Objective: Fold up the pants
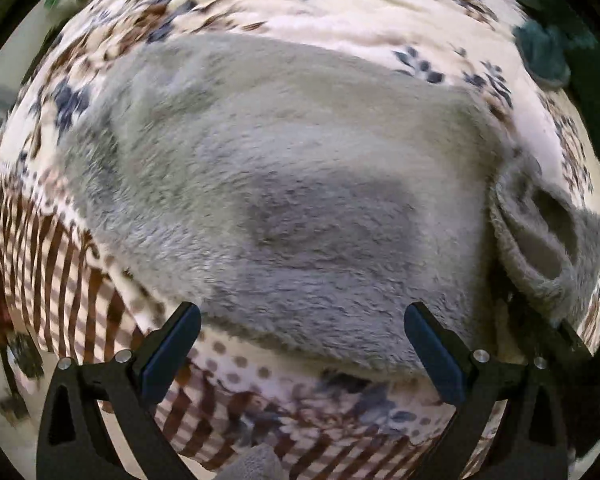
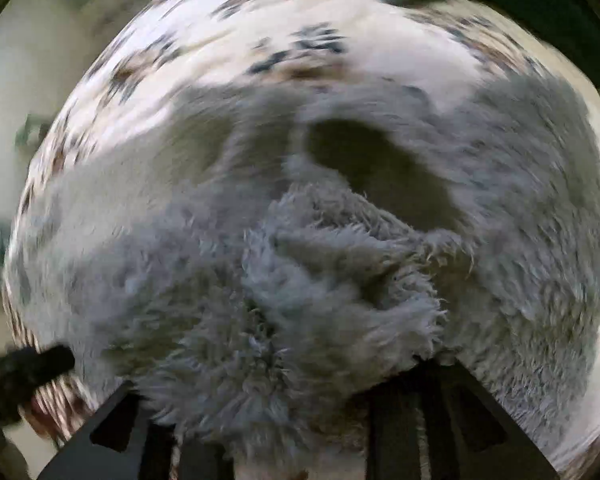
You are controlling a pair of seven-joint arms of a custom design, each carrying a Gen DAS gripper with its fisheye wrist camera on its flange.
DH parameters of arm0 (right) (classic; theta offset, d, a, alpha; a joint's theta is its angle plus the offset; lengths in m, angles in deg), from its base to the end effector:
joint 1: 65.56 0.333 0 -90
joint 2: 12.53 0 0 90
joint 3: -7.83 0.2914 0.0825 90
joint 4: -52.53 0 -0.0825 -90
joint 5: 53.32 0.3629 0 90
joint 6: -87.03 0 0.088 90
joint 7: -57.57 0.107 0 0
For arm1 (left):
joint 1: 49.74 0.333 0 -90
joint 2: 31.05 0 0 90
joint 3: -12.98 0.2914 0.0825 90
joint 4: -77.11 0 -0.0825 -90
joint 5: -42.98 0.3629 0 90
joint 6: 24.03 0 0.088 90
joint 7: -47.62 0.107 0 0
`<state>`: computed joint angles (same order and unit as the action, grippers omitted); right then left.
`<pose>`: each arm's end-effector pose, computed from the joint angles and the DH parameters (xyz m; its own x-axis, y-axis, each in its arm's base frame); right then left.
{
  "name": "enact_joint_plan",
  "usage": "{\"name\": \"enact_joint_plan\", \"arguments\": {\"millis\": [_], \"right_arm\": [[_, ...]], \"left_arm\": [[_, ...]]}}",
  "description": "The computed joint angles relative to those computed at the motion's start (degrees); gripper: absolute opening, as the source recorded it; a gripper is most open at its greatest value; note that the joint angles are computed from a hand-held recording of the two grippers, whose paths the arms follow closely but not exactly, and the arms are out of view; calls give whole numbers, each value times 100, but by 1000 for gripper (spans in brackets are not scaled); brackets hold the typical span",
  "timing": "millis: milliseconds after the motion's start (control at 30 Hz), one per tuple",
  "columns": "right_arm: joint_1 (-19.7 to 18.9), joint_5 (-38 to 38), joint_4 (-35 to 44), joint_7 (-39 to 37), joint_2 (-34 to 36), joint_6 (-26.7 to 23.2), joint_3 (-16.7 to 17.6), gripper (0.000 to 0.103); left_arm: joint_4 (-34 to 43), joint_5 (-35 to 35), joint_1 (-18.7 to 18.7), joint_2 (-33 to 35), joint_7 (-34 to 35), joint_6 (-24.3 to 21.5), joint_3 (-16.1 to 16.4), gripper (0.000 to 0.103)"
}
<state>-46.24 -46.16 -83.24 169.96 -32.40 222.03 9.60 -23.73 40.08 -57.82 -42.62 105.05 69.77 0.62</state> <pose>0.4277 0.1675 0.4785 -0.0649 -0.9740 -0.2171 -0.9579 0.1218 -0.2599 0.4461 -0.1827 0.6199 0.2126 -0.9760 0.0465 -0.9748 -0.2151 -0.0586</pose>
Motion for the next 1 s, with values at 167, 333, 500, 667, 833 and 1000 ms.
{"name": "enact_joint_plan", "arguments": {"millis": [167, 333, 500, 667, 833, 1000], "right_arm": [[275, 1723, -193, -1105, -773, -126, -680, 84], [-880, 772, -444, 187, -1634, -864, -592, 87], [-1482, 216, -807, 614, -1823, -1392, -987, 87], [-1646, 287, -1056, 535, -1637, -1351, -1174, 87], [-1541, 514, -869, 178, -973, -1129, -1189, 87], [-1455, 522, -472, -87, -458, -1269, -982, 87]], "left_arm": [[532, -384, -22, 311, 92, 268, 54, 103], [1602, -823, -279, 1359, 458, 607, -54, 103], [2795, -564, -776, 2790, 747, 189, -160, 95], [1847, -753, -885, 2408, 1477, 1083, -152, 16], [658, -922, -714, 1284, 1189, 1693, -47, 14], [105, -1180, -561, 892, 848, 1620, -13, 18]]}}
